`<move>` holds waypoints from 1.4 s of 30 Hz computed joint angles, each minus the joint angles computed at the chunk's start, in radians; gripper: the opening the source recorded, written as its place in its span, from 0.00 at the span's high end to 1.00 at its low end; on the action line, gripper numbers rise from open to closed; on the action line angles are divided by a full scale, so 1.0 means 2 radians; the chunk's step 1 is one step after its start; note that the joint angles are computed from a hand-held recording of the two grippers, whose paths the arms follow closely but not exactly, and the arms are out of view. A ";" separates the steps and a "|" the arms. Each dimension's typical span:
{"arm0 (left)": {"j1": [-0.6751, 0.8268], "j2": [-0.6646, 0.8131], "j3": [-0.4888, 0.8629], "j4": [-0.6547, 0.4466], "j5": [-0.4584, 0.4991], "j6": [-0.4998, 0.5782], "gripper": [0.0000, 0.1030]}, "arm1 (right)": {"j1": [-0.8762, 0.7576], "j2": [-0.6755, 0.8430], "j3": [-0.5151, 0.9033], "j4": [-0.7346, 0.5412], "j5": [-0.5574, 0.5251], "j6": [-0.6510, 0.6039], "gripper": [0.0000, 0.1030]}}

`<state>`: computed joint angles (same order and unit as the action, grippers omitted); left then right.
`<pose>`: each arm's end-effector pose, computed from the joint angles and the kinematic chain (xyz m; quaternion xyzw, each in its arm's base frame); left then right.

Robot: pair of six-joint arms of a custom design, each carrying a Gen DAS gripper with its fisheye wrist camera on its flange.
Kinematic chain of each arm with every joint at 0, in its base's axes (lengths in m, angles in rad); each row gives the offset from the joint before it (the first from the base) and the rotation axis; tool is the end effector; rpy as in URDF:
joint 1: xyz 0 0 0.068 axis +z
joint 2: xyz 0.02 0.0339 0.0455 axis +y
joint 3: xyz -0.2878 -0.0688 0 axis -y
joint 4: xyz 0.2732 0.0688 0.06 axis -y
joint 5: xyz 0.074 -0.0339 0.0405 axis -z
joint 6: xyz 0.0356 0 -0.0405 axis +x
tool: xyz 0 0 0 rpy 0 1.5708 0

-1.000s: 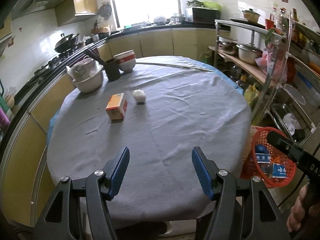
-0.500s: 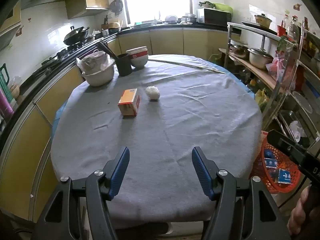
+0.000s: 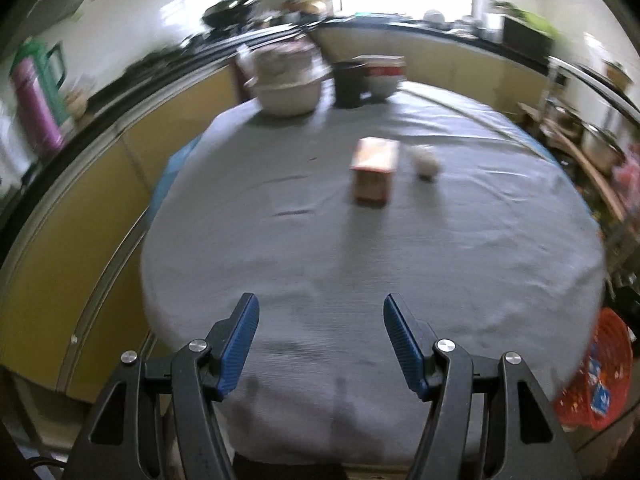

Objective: Collect trash
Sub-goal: 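Move both tools toward the orange-red box and the white tissue, then grasp the white tissue with the right tool while the left tool grasps the orange-red box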

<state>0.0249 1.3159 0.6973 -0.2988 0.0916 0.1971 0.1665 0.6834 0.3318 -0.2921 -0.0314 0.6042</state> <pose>0.2713 0.0035 0.1955 0.0960 0.9413 -0.0076 0.3234 0.1592 0.0279 0.1917 0.1873 0.8746 0.1811 0.4090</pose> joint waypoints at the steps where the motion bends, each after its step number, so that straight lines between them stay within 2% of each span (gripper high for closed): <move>1: 0.009 0.014 0.006 0.003 0.000 -0.002 0.36 | 0.001 0.028 0.005 0.018 -0.004 -0.001 0.42; 7: 0.045 0.085 0.030 0.019 0.006 -0.005 0.36 | 0.005 0.208 0.060 0.111 -0.017 -0.016 0.42; 13: 0.055 0.137 0.057 0.021 0.011 0.001 0.36 | -0.011 0.374 0.161 0.150 -0.031 -0.046 0.42; 14: 0.057 0.147 0.067 0.019 0.014 0.001 0.36 | -0.014 0.393 0.175 0.152 -0.033 -0.050 0.42; 16: 0.057 0.164 0.089 0.007 0.020 0.000 0.36 | -0.026 0.447 0.220 0.151 -0.042 -0.062 0.50; 17: 0.056 0.173 0.104 -0.001 0.025 0.000 0.36 | -0.032 0.474 0.244 0.148 -0.050 -0.063 0.51; 25: 0.014 0.254 0.246 -0.061 0.062 -0.009 0.36 | -0.068 0.643 0.416 0.133 -0.110 -0.035 0.52; 30: -0.026 0.308 0.323 -0.096 0.074 -0.017 0.36 | -0.068 0.720 0.498 0.102 -0.102 -0.030 0.52; 31: -0.031 0.314 0.329 -0.097 0.072 -0.017 0.35 | -0.071 0.726 0.498 0.113 -0.114 -0.030 0.62; 32: -0.042 0.325 0.342 -0.098 0.063 -0.021 0.35 | -0.074 0.727 0.489 0.137 -0.132 -0.027 0.66; 36: -0.068 0.364 0.378 -0.101 0.052 -0.033 0.35 | -0.075 0.684 0.430 0.185 -0.110 -0.047 0.67; 38: -0.077 0.381 0.392 -0.096 0.052 -0.039 0.35 | -0.084 0.661 0.401 0.197 -0.122 -0.048 0.67; 42: -0.095 0.411 0.413 -0.086 0.017 -0.055 0.35 | -0.121 0.576 0.295 0.242 -0.162 -0.046 0.67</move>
<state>-0.1652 2.1381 1.5239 -0.4717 0.1251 0.0875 -0.0762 1.8356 0.9214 0.1914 -0.3545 0.5124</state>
